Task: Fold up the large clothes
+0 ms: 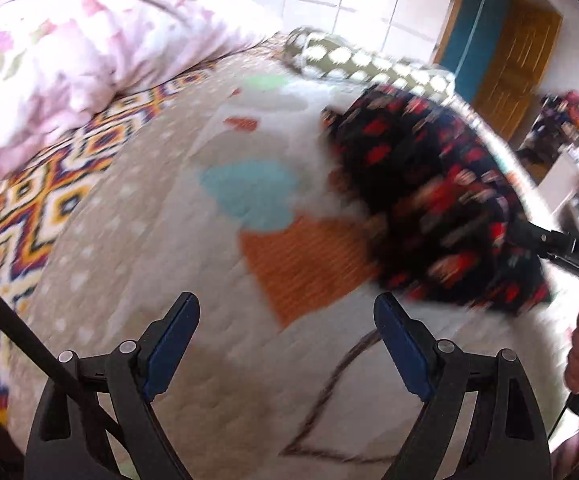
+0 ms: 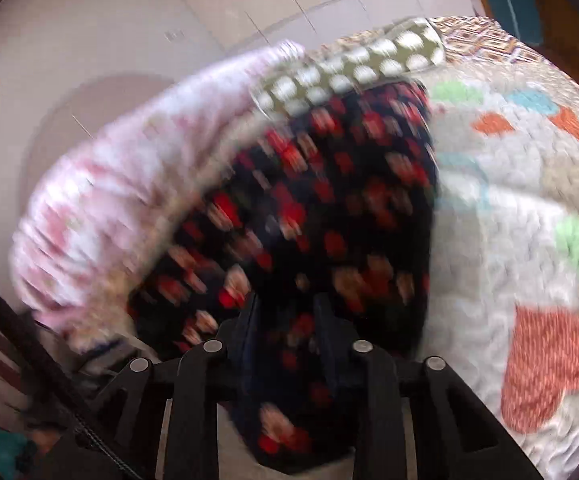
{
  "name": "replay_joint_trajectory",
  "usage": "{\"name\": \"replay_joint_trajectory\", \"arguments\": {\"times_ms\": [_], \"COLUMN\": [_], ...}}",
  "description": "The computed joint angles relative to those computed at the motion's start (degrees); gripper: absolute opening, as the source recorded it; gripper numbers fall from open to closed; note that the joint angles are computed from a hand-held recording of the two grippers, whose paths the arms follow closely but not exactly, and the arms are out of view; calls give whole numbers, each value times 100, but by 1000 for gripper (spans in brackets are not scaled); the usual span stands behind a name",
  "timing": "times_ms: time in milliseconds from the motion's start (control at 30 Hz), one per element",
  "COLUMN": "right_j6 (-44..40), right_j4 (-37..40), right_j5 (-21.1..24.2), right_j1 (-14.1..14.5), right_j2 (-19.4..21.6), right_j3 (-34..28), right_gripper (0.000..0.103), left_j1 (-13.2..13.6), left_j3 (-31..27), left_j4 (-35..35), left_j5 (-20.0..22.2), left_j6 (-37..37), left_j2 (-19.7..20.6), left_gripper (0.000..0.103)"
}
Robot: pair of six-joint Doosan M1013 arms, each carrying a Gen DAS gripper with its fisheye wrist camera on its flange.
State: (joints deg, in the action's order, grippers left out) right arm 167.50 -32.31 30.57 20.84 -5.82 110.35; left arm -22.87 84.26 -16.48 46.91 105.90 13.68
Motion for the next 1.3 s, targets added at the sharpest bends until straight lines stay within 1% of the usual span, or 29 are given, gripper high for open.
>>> {"name": "replay_joint_trajectory", "arguments": {"times_ms": [33,67,100,133,167,233,267,300,367,433,500,533,600,667,733,767,833,900,967,1000,1067,1100,1167,1233,1300], "right_j6": [-18,-79,-74,-83,-126,-199,-226,-375,-708,-1130,-1489,-1640,-2034,-2015,-1874,-1643,-1414,-1160,-1146,-1187,-1420,-1481,-1312,-1072,-1203], "right_j4": [-192,-447,-592,-661,-686,-770,-796,-681,-337,163,710,858,1182,1228,1065,815,678,602,692,700,797,835,688,254,-67], "right_j5": [445,1098,1518,1725,1764,1483,1421,1269,1022,908,928,1032,1085,1087,1045,968,755,527,376,455,935,1035,1101,1212,1587], "right_j1": [135,329,479,561,618,645,644,583,439,297,123,75,-41,-45,27,113,210,313,373,398,442,434,454,556,649], "right_j2": [85,202,234,265,251,208,235,307,514,793,1139,1302,1494,1488,1370,1261,1112,983,955,984,1154,1184,1167,1131,1212], "right_j3": [-67,-222,-351,-460,-542,-651,-737,-866,-1087,-1346,-1624,-1758,-1891,-1906,-1856,-1773,-1643,-1462,-1332,-1341,-1472,-1505,-1544,-1634,-1865], "right_gripper": [27,27,27,28,28,28,28,28,28,28,28,28,28,29,29,29,29,30,29,29,29,28,28,28,40], "left_j1": [4,23,48,63,81,88,75,49,-15,-39,-25,-21,-23,-29,-25,-22,-20,-20,-15,-17,-15,-17,-15,-12,-14], "left_j3": [65,132,168,217,279,439,494,537,628,643,635,629,640,645,651,651,650,651,650,651,651,654,660,660,658], "left_j4": [168,290,309,303,283,228,253,329,548,606,531,487,455,462,418,399,393,389,385,389,390,389,366,363,374], "left_j5": [-17,-23,-24,-50,-123,-373,-467,-542,-715,-800,-783,-771,-797,-832,-859,-865,-868,-868,-867,-867,-863,-865,-875,-885,-887], "left_j6": [-71,-103,-95,-78,-34,95,109,88,3,-17,25,47,66,66,88,100,105,109,124,120,125,123,134,143,131], "left_j2": [-11,-15,-10,-21,-30,-101,-126,-143,-170,-166,-156,-148,-148,-147,-146,-145,-144,-143,-142,-142,-141,-143,-145,-143,-141], "left_gripper": [88,88,88,88,88,89,90,91,94,96,96,97,97,97,98,98,98,98,98,98,98,98,98,98,98]}}
